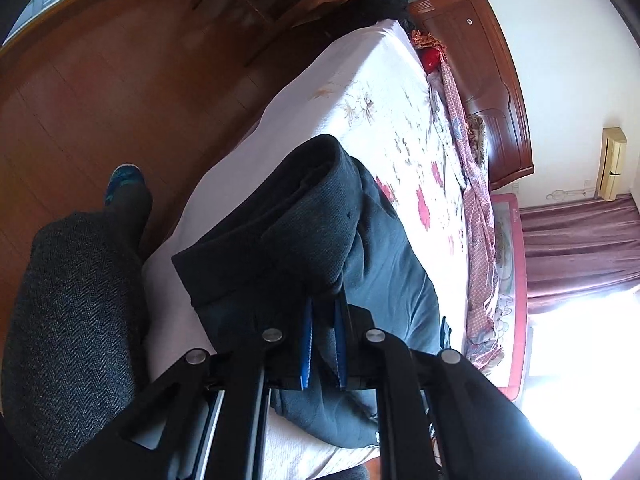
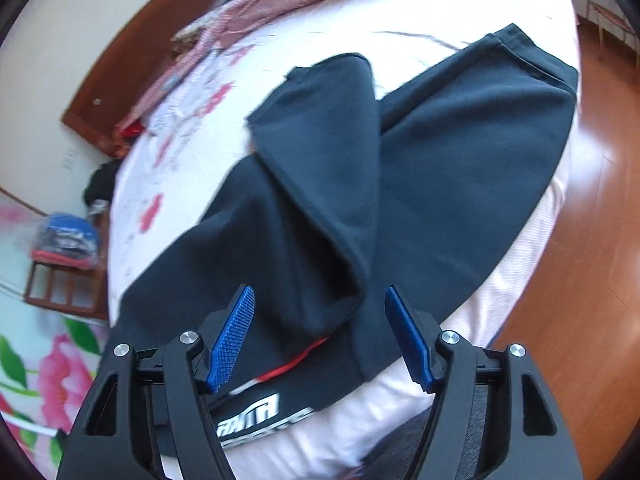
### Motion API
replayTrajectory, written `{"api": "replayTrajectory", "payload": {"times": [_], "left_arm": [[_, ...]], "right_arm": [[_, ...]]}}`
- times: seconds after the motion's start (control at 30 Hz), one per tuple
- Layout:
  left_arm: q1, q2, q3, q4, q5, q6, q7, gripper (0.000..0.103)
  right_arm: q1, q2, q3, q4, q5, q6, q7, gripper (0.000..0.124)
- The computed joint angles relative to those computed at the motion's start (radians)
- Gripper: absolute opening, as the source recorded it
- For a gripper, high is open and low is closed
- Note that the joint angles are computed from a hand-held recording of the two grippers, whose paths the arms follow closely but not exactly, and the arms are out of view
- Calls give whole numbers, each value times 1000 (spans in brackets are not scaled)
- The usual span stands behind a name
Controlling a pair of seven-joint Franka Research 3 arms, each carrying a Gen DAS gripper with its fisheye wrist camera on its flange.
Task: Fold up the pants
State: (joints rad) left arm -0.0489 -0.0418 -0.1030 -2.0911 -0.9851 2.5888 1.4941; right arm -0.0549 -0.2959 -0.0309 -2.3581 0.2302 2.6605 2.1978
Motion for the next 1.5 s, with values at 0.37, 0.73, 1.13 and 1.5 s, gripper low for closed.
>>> {"api": "replayTrajectory", "payload": {"times": [0.37,0.73,1.13,1.5], "left_arm": [[4,-66,25,-40,-38,-25,73,9],[-18,-108,51,-154,69,-37,60,9],[11,-70,42,-120,251,-101,-41,50],[-48,-208,-6,-83,919,-9,-157,95]], "right_arm": [[81,-116,-91,-105,316,119,-255,5],[-11,-195,-47,-204,237,17,-162,5],[-66,-158,-17,-148,98,-171,-46,47],[-166,133,171,303,-580,-192,-58,53]]}}
